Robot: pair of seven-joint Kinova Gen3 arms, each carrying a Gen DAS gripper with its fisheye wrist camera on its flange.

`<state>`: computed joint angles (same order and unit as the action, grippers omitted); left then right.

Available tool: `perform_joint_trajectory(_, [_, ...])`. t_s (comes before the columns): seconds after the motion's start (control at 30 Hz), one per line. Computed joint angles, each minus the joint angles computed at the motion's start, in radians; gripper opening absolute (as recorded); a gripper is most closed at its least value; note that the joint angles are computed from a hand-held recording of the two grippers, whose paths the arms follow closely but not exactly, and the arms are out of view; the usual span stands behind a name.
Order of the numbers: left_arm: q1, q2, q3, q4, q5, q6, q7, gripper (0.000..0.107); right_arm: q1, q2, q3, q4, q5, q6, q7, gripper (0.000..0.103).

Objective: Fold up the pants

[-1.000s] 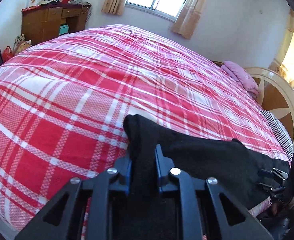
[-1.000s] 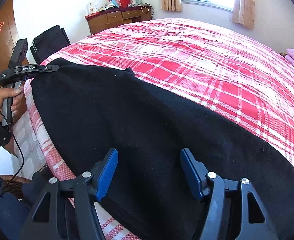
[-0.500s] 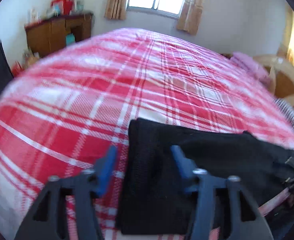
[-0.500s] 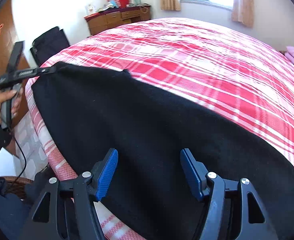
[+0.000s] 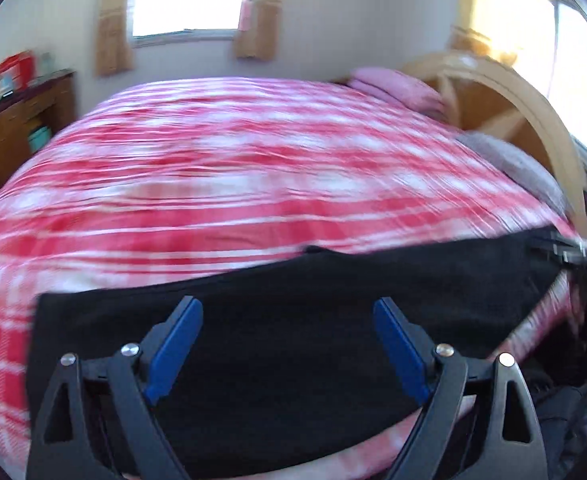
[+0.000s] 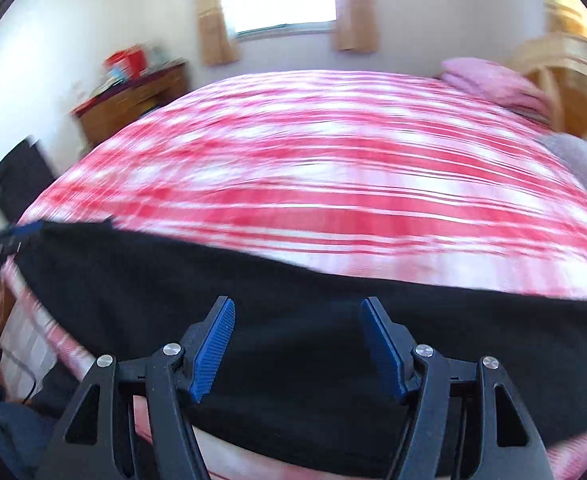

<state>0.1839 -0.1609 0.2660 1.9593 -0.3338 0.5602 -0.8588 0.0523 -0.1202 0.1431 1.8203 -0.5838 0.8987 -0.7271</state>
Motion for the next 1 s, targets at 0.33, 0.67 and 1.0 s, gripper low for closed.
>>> perform_joint_trajectory(0.33, [0.156, 0.22, -0.016, -0.147, -0.043, -0.013, 0.039, 0.09, 0.296, 0.12, 0.195, -0.18, -0.064, 0.069, -0.05, 0.067])
perform_joint_trajectory(0.67, [0.299, 0.313, -0.113, -0.211, -0.062, -0.001, 0.085, 0.091, 0.468, 0.259, 0.101, -0.286, -0.116, 0.179, -0.003, 0.015])
perform_joint_trajectory(1.0, [0.366, 0.325, -0.132, -0.226, -0.167, 0.058, 0.149, 0.094, 0.558, 0.249, 0.07, -0.298, -0.123, 0.204, -0.047, 0.04])
